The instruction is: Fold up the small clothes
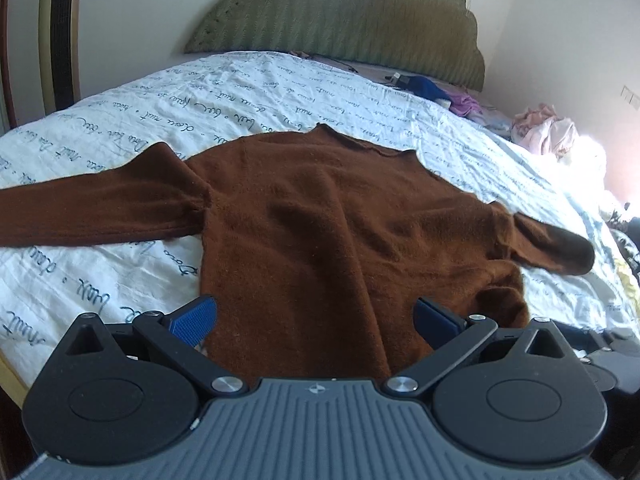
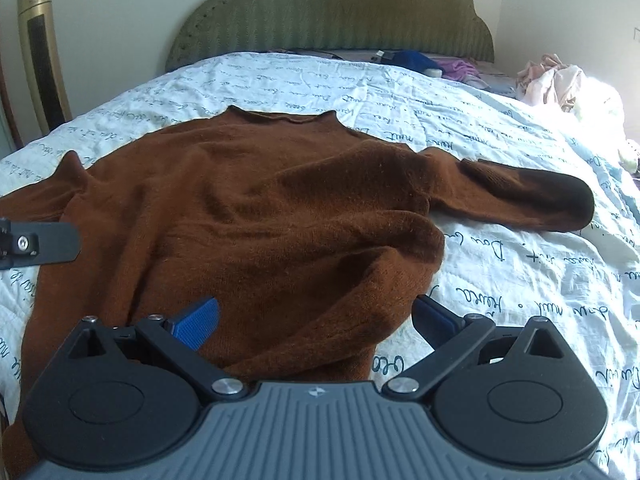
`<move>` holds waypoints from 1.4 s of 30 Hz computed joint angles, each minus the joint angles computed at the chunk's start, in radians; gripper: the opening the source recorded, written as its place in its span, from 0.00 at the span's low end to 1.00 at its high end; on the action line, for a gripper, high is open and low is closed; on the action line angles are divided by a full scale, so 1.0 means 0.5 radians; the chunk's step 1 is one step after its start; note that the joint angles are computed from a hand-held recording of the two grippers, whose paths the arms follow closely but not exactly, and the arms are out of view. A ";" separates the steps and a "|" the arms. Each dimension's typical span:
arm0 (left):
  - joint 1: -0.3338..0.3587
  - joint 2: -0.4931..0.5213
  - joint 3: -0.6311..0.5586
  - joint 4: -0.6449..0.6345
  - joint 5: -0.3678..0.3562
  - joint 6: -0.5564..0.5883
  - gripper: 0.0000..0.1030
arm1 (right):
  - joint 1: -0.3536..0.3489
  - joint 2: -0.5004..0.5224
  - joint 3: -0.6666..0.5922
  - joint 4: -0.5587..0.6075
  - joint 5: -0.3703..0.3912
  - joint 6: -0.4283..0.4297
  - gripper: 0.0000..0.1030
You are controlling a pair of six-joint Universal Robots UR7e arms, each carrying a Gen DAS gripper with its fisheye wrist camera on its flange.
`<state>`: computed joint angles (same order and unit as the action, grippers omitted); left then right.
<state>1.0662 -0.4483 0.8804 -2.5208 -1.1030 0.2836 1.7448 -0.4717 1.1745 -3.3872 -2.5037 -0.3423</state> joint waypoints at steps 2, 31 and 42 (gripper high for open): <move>0.001 0.035 -0.043 -0.050 0.055 0.024 1.00 | 0.001 0.035 -0.066 -0.005 -0.016 -0.030 1.00; -0.023 0.218 -0.366 0.103 0.279 0.012 1.00 | -0.001 0.178 -0.476 0.470 -0.068 0.053 1.00; 0.007 0.294 -0.524 0.223 0.168 -0.072 1.00 | -0.041 0.117 -0.444 0.562 0.085 0.137 1.00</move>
<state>1.0697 -0.3015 0.6185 -2.4091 -1.0190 0.2478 1.7242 -0.4131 0.9526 -3.1063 -2.4613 -0.2739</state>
